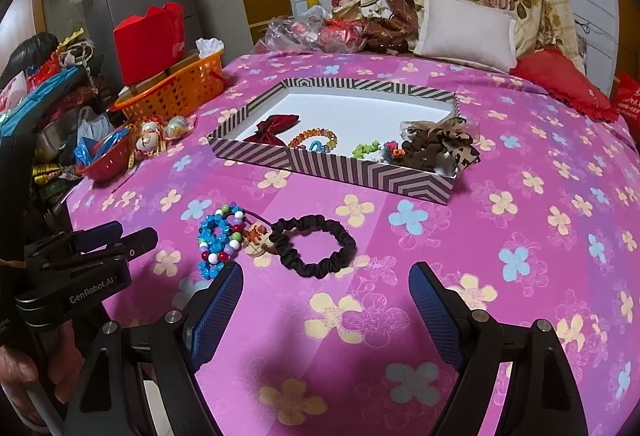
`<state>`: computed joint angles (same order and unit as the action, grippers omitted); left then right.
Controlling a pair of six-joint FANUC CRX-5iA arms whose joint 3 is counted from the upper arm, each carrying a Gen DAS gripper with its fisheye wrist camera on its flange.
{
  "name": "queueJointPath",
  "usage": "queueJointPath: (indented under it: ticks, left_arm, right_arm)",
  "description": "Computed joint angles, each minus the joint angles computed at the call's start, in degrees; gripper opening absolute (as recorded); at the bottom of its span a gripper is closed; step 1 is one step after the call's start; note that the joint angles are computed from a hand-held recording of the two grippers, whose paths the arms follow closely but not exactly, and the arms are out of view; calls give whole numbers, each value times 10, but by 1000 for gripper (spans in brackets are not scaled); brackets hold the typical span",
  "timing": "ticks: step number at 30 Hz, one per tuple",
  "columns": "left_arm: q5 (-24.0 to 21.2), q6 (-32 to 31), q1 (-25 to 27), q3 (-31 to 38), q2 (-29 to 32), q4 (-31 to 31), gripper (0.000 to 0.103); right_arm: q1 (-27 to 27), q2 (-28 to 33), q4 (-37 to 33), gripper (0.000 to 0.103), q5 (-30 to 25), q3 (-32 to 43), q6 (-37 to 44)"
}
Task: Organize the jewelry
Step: 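Move both open tools toward the blue beaded bracelet and black scrunchie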
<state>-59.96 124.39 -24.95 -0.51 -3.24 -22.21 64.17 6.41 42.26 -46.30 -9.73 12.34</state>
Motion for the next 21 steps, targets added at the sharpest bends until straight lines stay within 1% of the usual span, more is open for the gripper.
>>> queueJointPath:
  ticks: [6,14,16,21]
  left_arm:
    - [4,-12,12,-4,5,16,54]
    - [44,-74,71,-49,-8,107,54]
    - [49,-84,80,-57,-9,121,54]
    - [52,-88,81,-60,-8,122,54]
  right_arm:
    - [-5,6,-12,83,3,4,9]
    - [-15,10,-31,83,10,2,15]
    - [-18,12,-37,83,12,4,18]
    - [-20,18,-49,83,17,10,32]
